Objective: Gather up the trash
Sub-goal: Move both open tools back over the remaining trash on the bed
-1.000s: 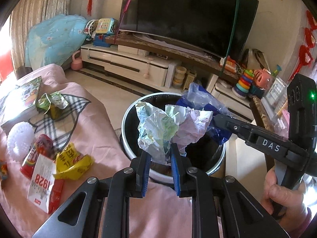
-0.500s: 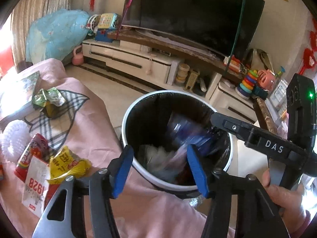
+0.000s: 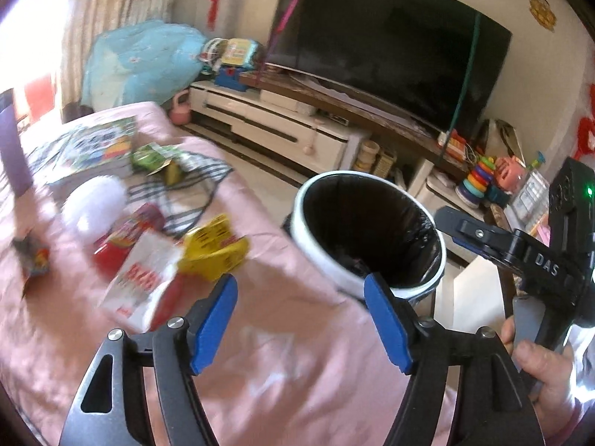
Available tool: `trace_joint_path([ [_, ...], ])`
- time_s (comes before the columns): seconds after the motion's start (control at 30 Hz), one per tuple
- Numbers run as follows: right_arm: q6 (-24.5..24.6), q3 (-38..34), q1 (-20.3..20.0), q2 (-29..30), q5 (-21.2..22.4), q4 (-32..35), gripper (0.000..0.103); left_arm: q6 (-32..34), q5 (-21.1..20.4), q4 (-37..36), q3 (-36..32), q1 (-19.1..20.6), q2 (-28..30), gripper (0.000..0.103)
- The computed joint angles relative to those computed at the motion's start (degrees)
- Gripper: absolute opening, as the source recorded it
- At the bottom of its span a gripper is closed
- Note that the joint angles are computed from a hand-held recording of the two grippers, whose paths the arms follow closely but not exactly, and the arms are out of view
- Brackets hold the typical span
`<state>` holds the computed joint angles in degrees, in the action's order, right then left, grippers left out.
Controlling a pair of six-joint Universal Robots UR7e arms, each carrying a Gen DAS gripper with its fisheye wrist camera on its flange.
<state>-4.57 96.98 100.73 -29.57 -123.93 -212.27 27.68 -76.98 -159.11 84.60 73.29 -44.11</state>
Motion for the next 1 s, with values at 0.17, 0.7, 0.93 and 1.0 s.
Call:
trace_joint_path([
  [0.17, 0.41, -0.88, 1.41, 2.28, 0.59, 0.29, 0.09, -1.23, 0.27, -1.28, 3.32, 1.69, -3.78, 0.071],
  [0.7, 0.17, -6.31, 4.19, 7.96, 2.57, 7.65, 0.09, -3.59, 3.02, -0.61, 6.18, 4.74, -9.58, 0.075],
  [0.93, -1.21, -10.69, 4.24, 10.24, 3.23, 11.47, 0.09, -1.7, 3.17, 3.48, 1.21, 5.42, -7.43, 0.075],
  [1.0, -1.86, -11.96, 4.17, 10.77, 3.68, 12.61, 0.09, -0.99, 3.11, 5.06, -0.41, 5.49, -6.56, 0.075],
])
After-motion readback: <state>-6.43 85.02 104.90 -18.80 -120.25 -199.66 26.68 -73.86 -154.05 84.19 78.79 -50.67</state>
